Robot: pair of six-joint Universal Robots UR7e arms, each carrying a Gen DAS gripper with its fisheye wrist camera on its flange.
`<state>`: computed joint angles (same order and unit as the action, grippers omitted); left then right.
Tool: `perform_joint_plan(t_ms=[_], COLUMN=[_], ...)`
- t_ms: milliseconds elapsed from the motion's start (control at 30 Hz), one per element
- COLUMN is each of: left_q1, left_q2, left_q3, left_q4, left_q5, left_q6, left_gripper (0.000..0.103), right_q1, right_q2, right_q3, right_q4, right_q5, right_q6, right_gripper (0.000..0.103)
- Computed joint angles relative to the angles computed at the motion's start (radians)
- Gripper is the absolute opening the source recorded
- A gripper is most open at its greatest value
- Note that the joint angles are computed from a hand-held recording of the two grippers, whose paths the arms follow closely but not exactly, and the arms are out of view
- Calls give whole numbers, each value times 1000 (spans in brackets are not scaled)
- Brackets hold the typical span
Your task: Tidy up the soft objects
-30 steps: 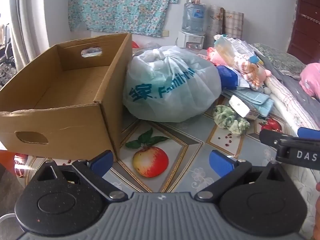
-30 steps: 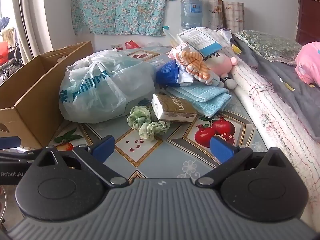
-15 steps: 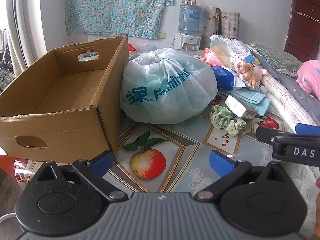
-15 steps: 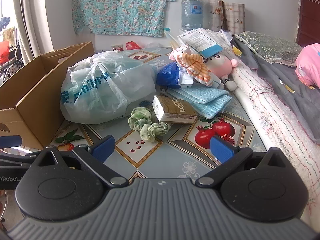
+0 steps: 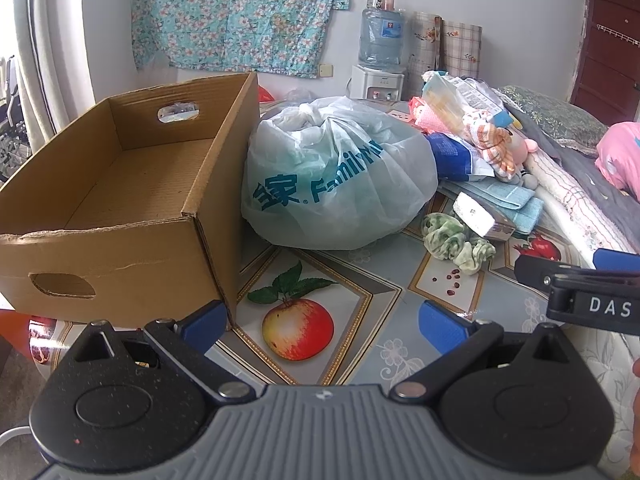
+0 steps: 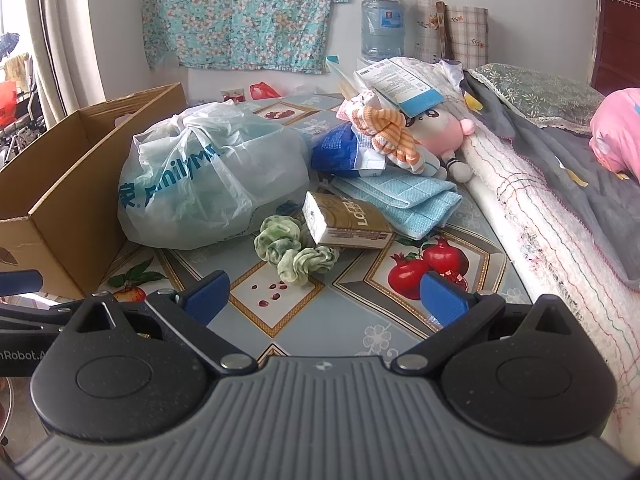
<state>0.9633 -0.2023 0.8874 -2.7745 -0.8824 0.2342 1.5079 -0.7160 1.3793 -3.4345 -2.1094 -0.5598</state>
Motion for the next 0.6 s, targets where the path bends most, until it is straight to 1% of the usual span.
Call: perform_joint_plan(t_ms=[267,600], left_q1=[5,6], left_q2=[9,11], left_q3=[-23,-25], left_q4=[18,17], left_q5=[3,3], left_q6=[-9,-7], left_gripper=[103,103], right_q1=[-1,1], right_q2=[1,6], right_q3=[-2,-9], right_q4=[3,10], right_q5=[2,-2], right_q6=[1,3], right_gripper=[102,102])
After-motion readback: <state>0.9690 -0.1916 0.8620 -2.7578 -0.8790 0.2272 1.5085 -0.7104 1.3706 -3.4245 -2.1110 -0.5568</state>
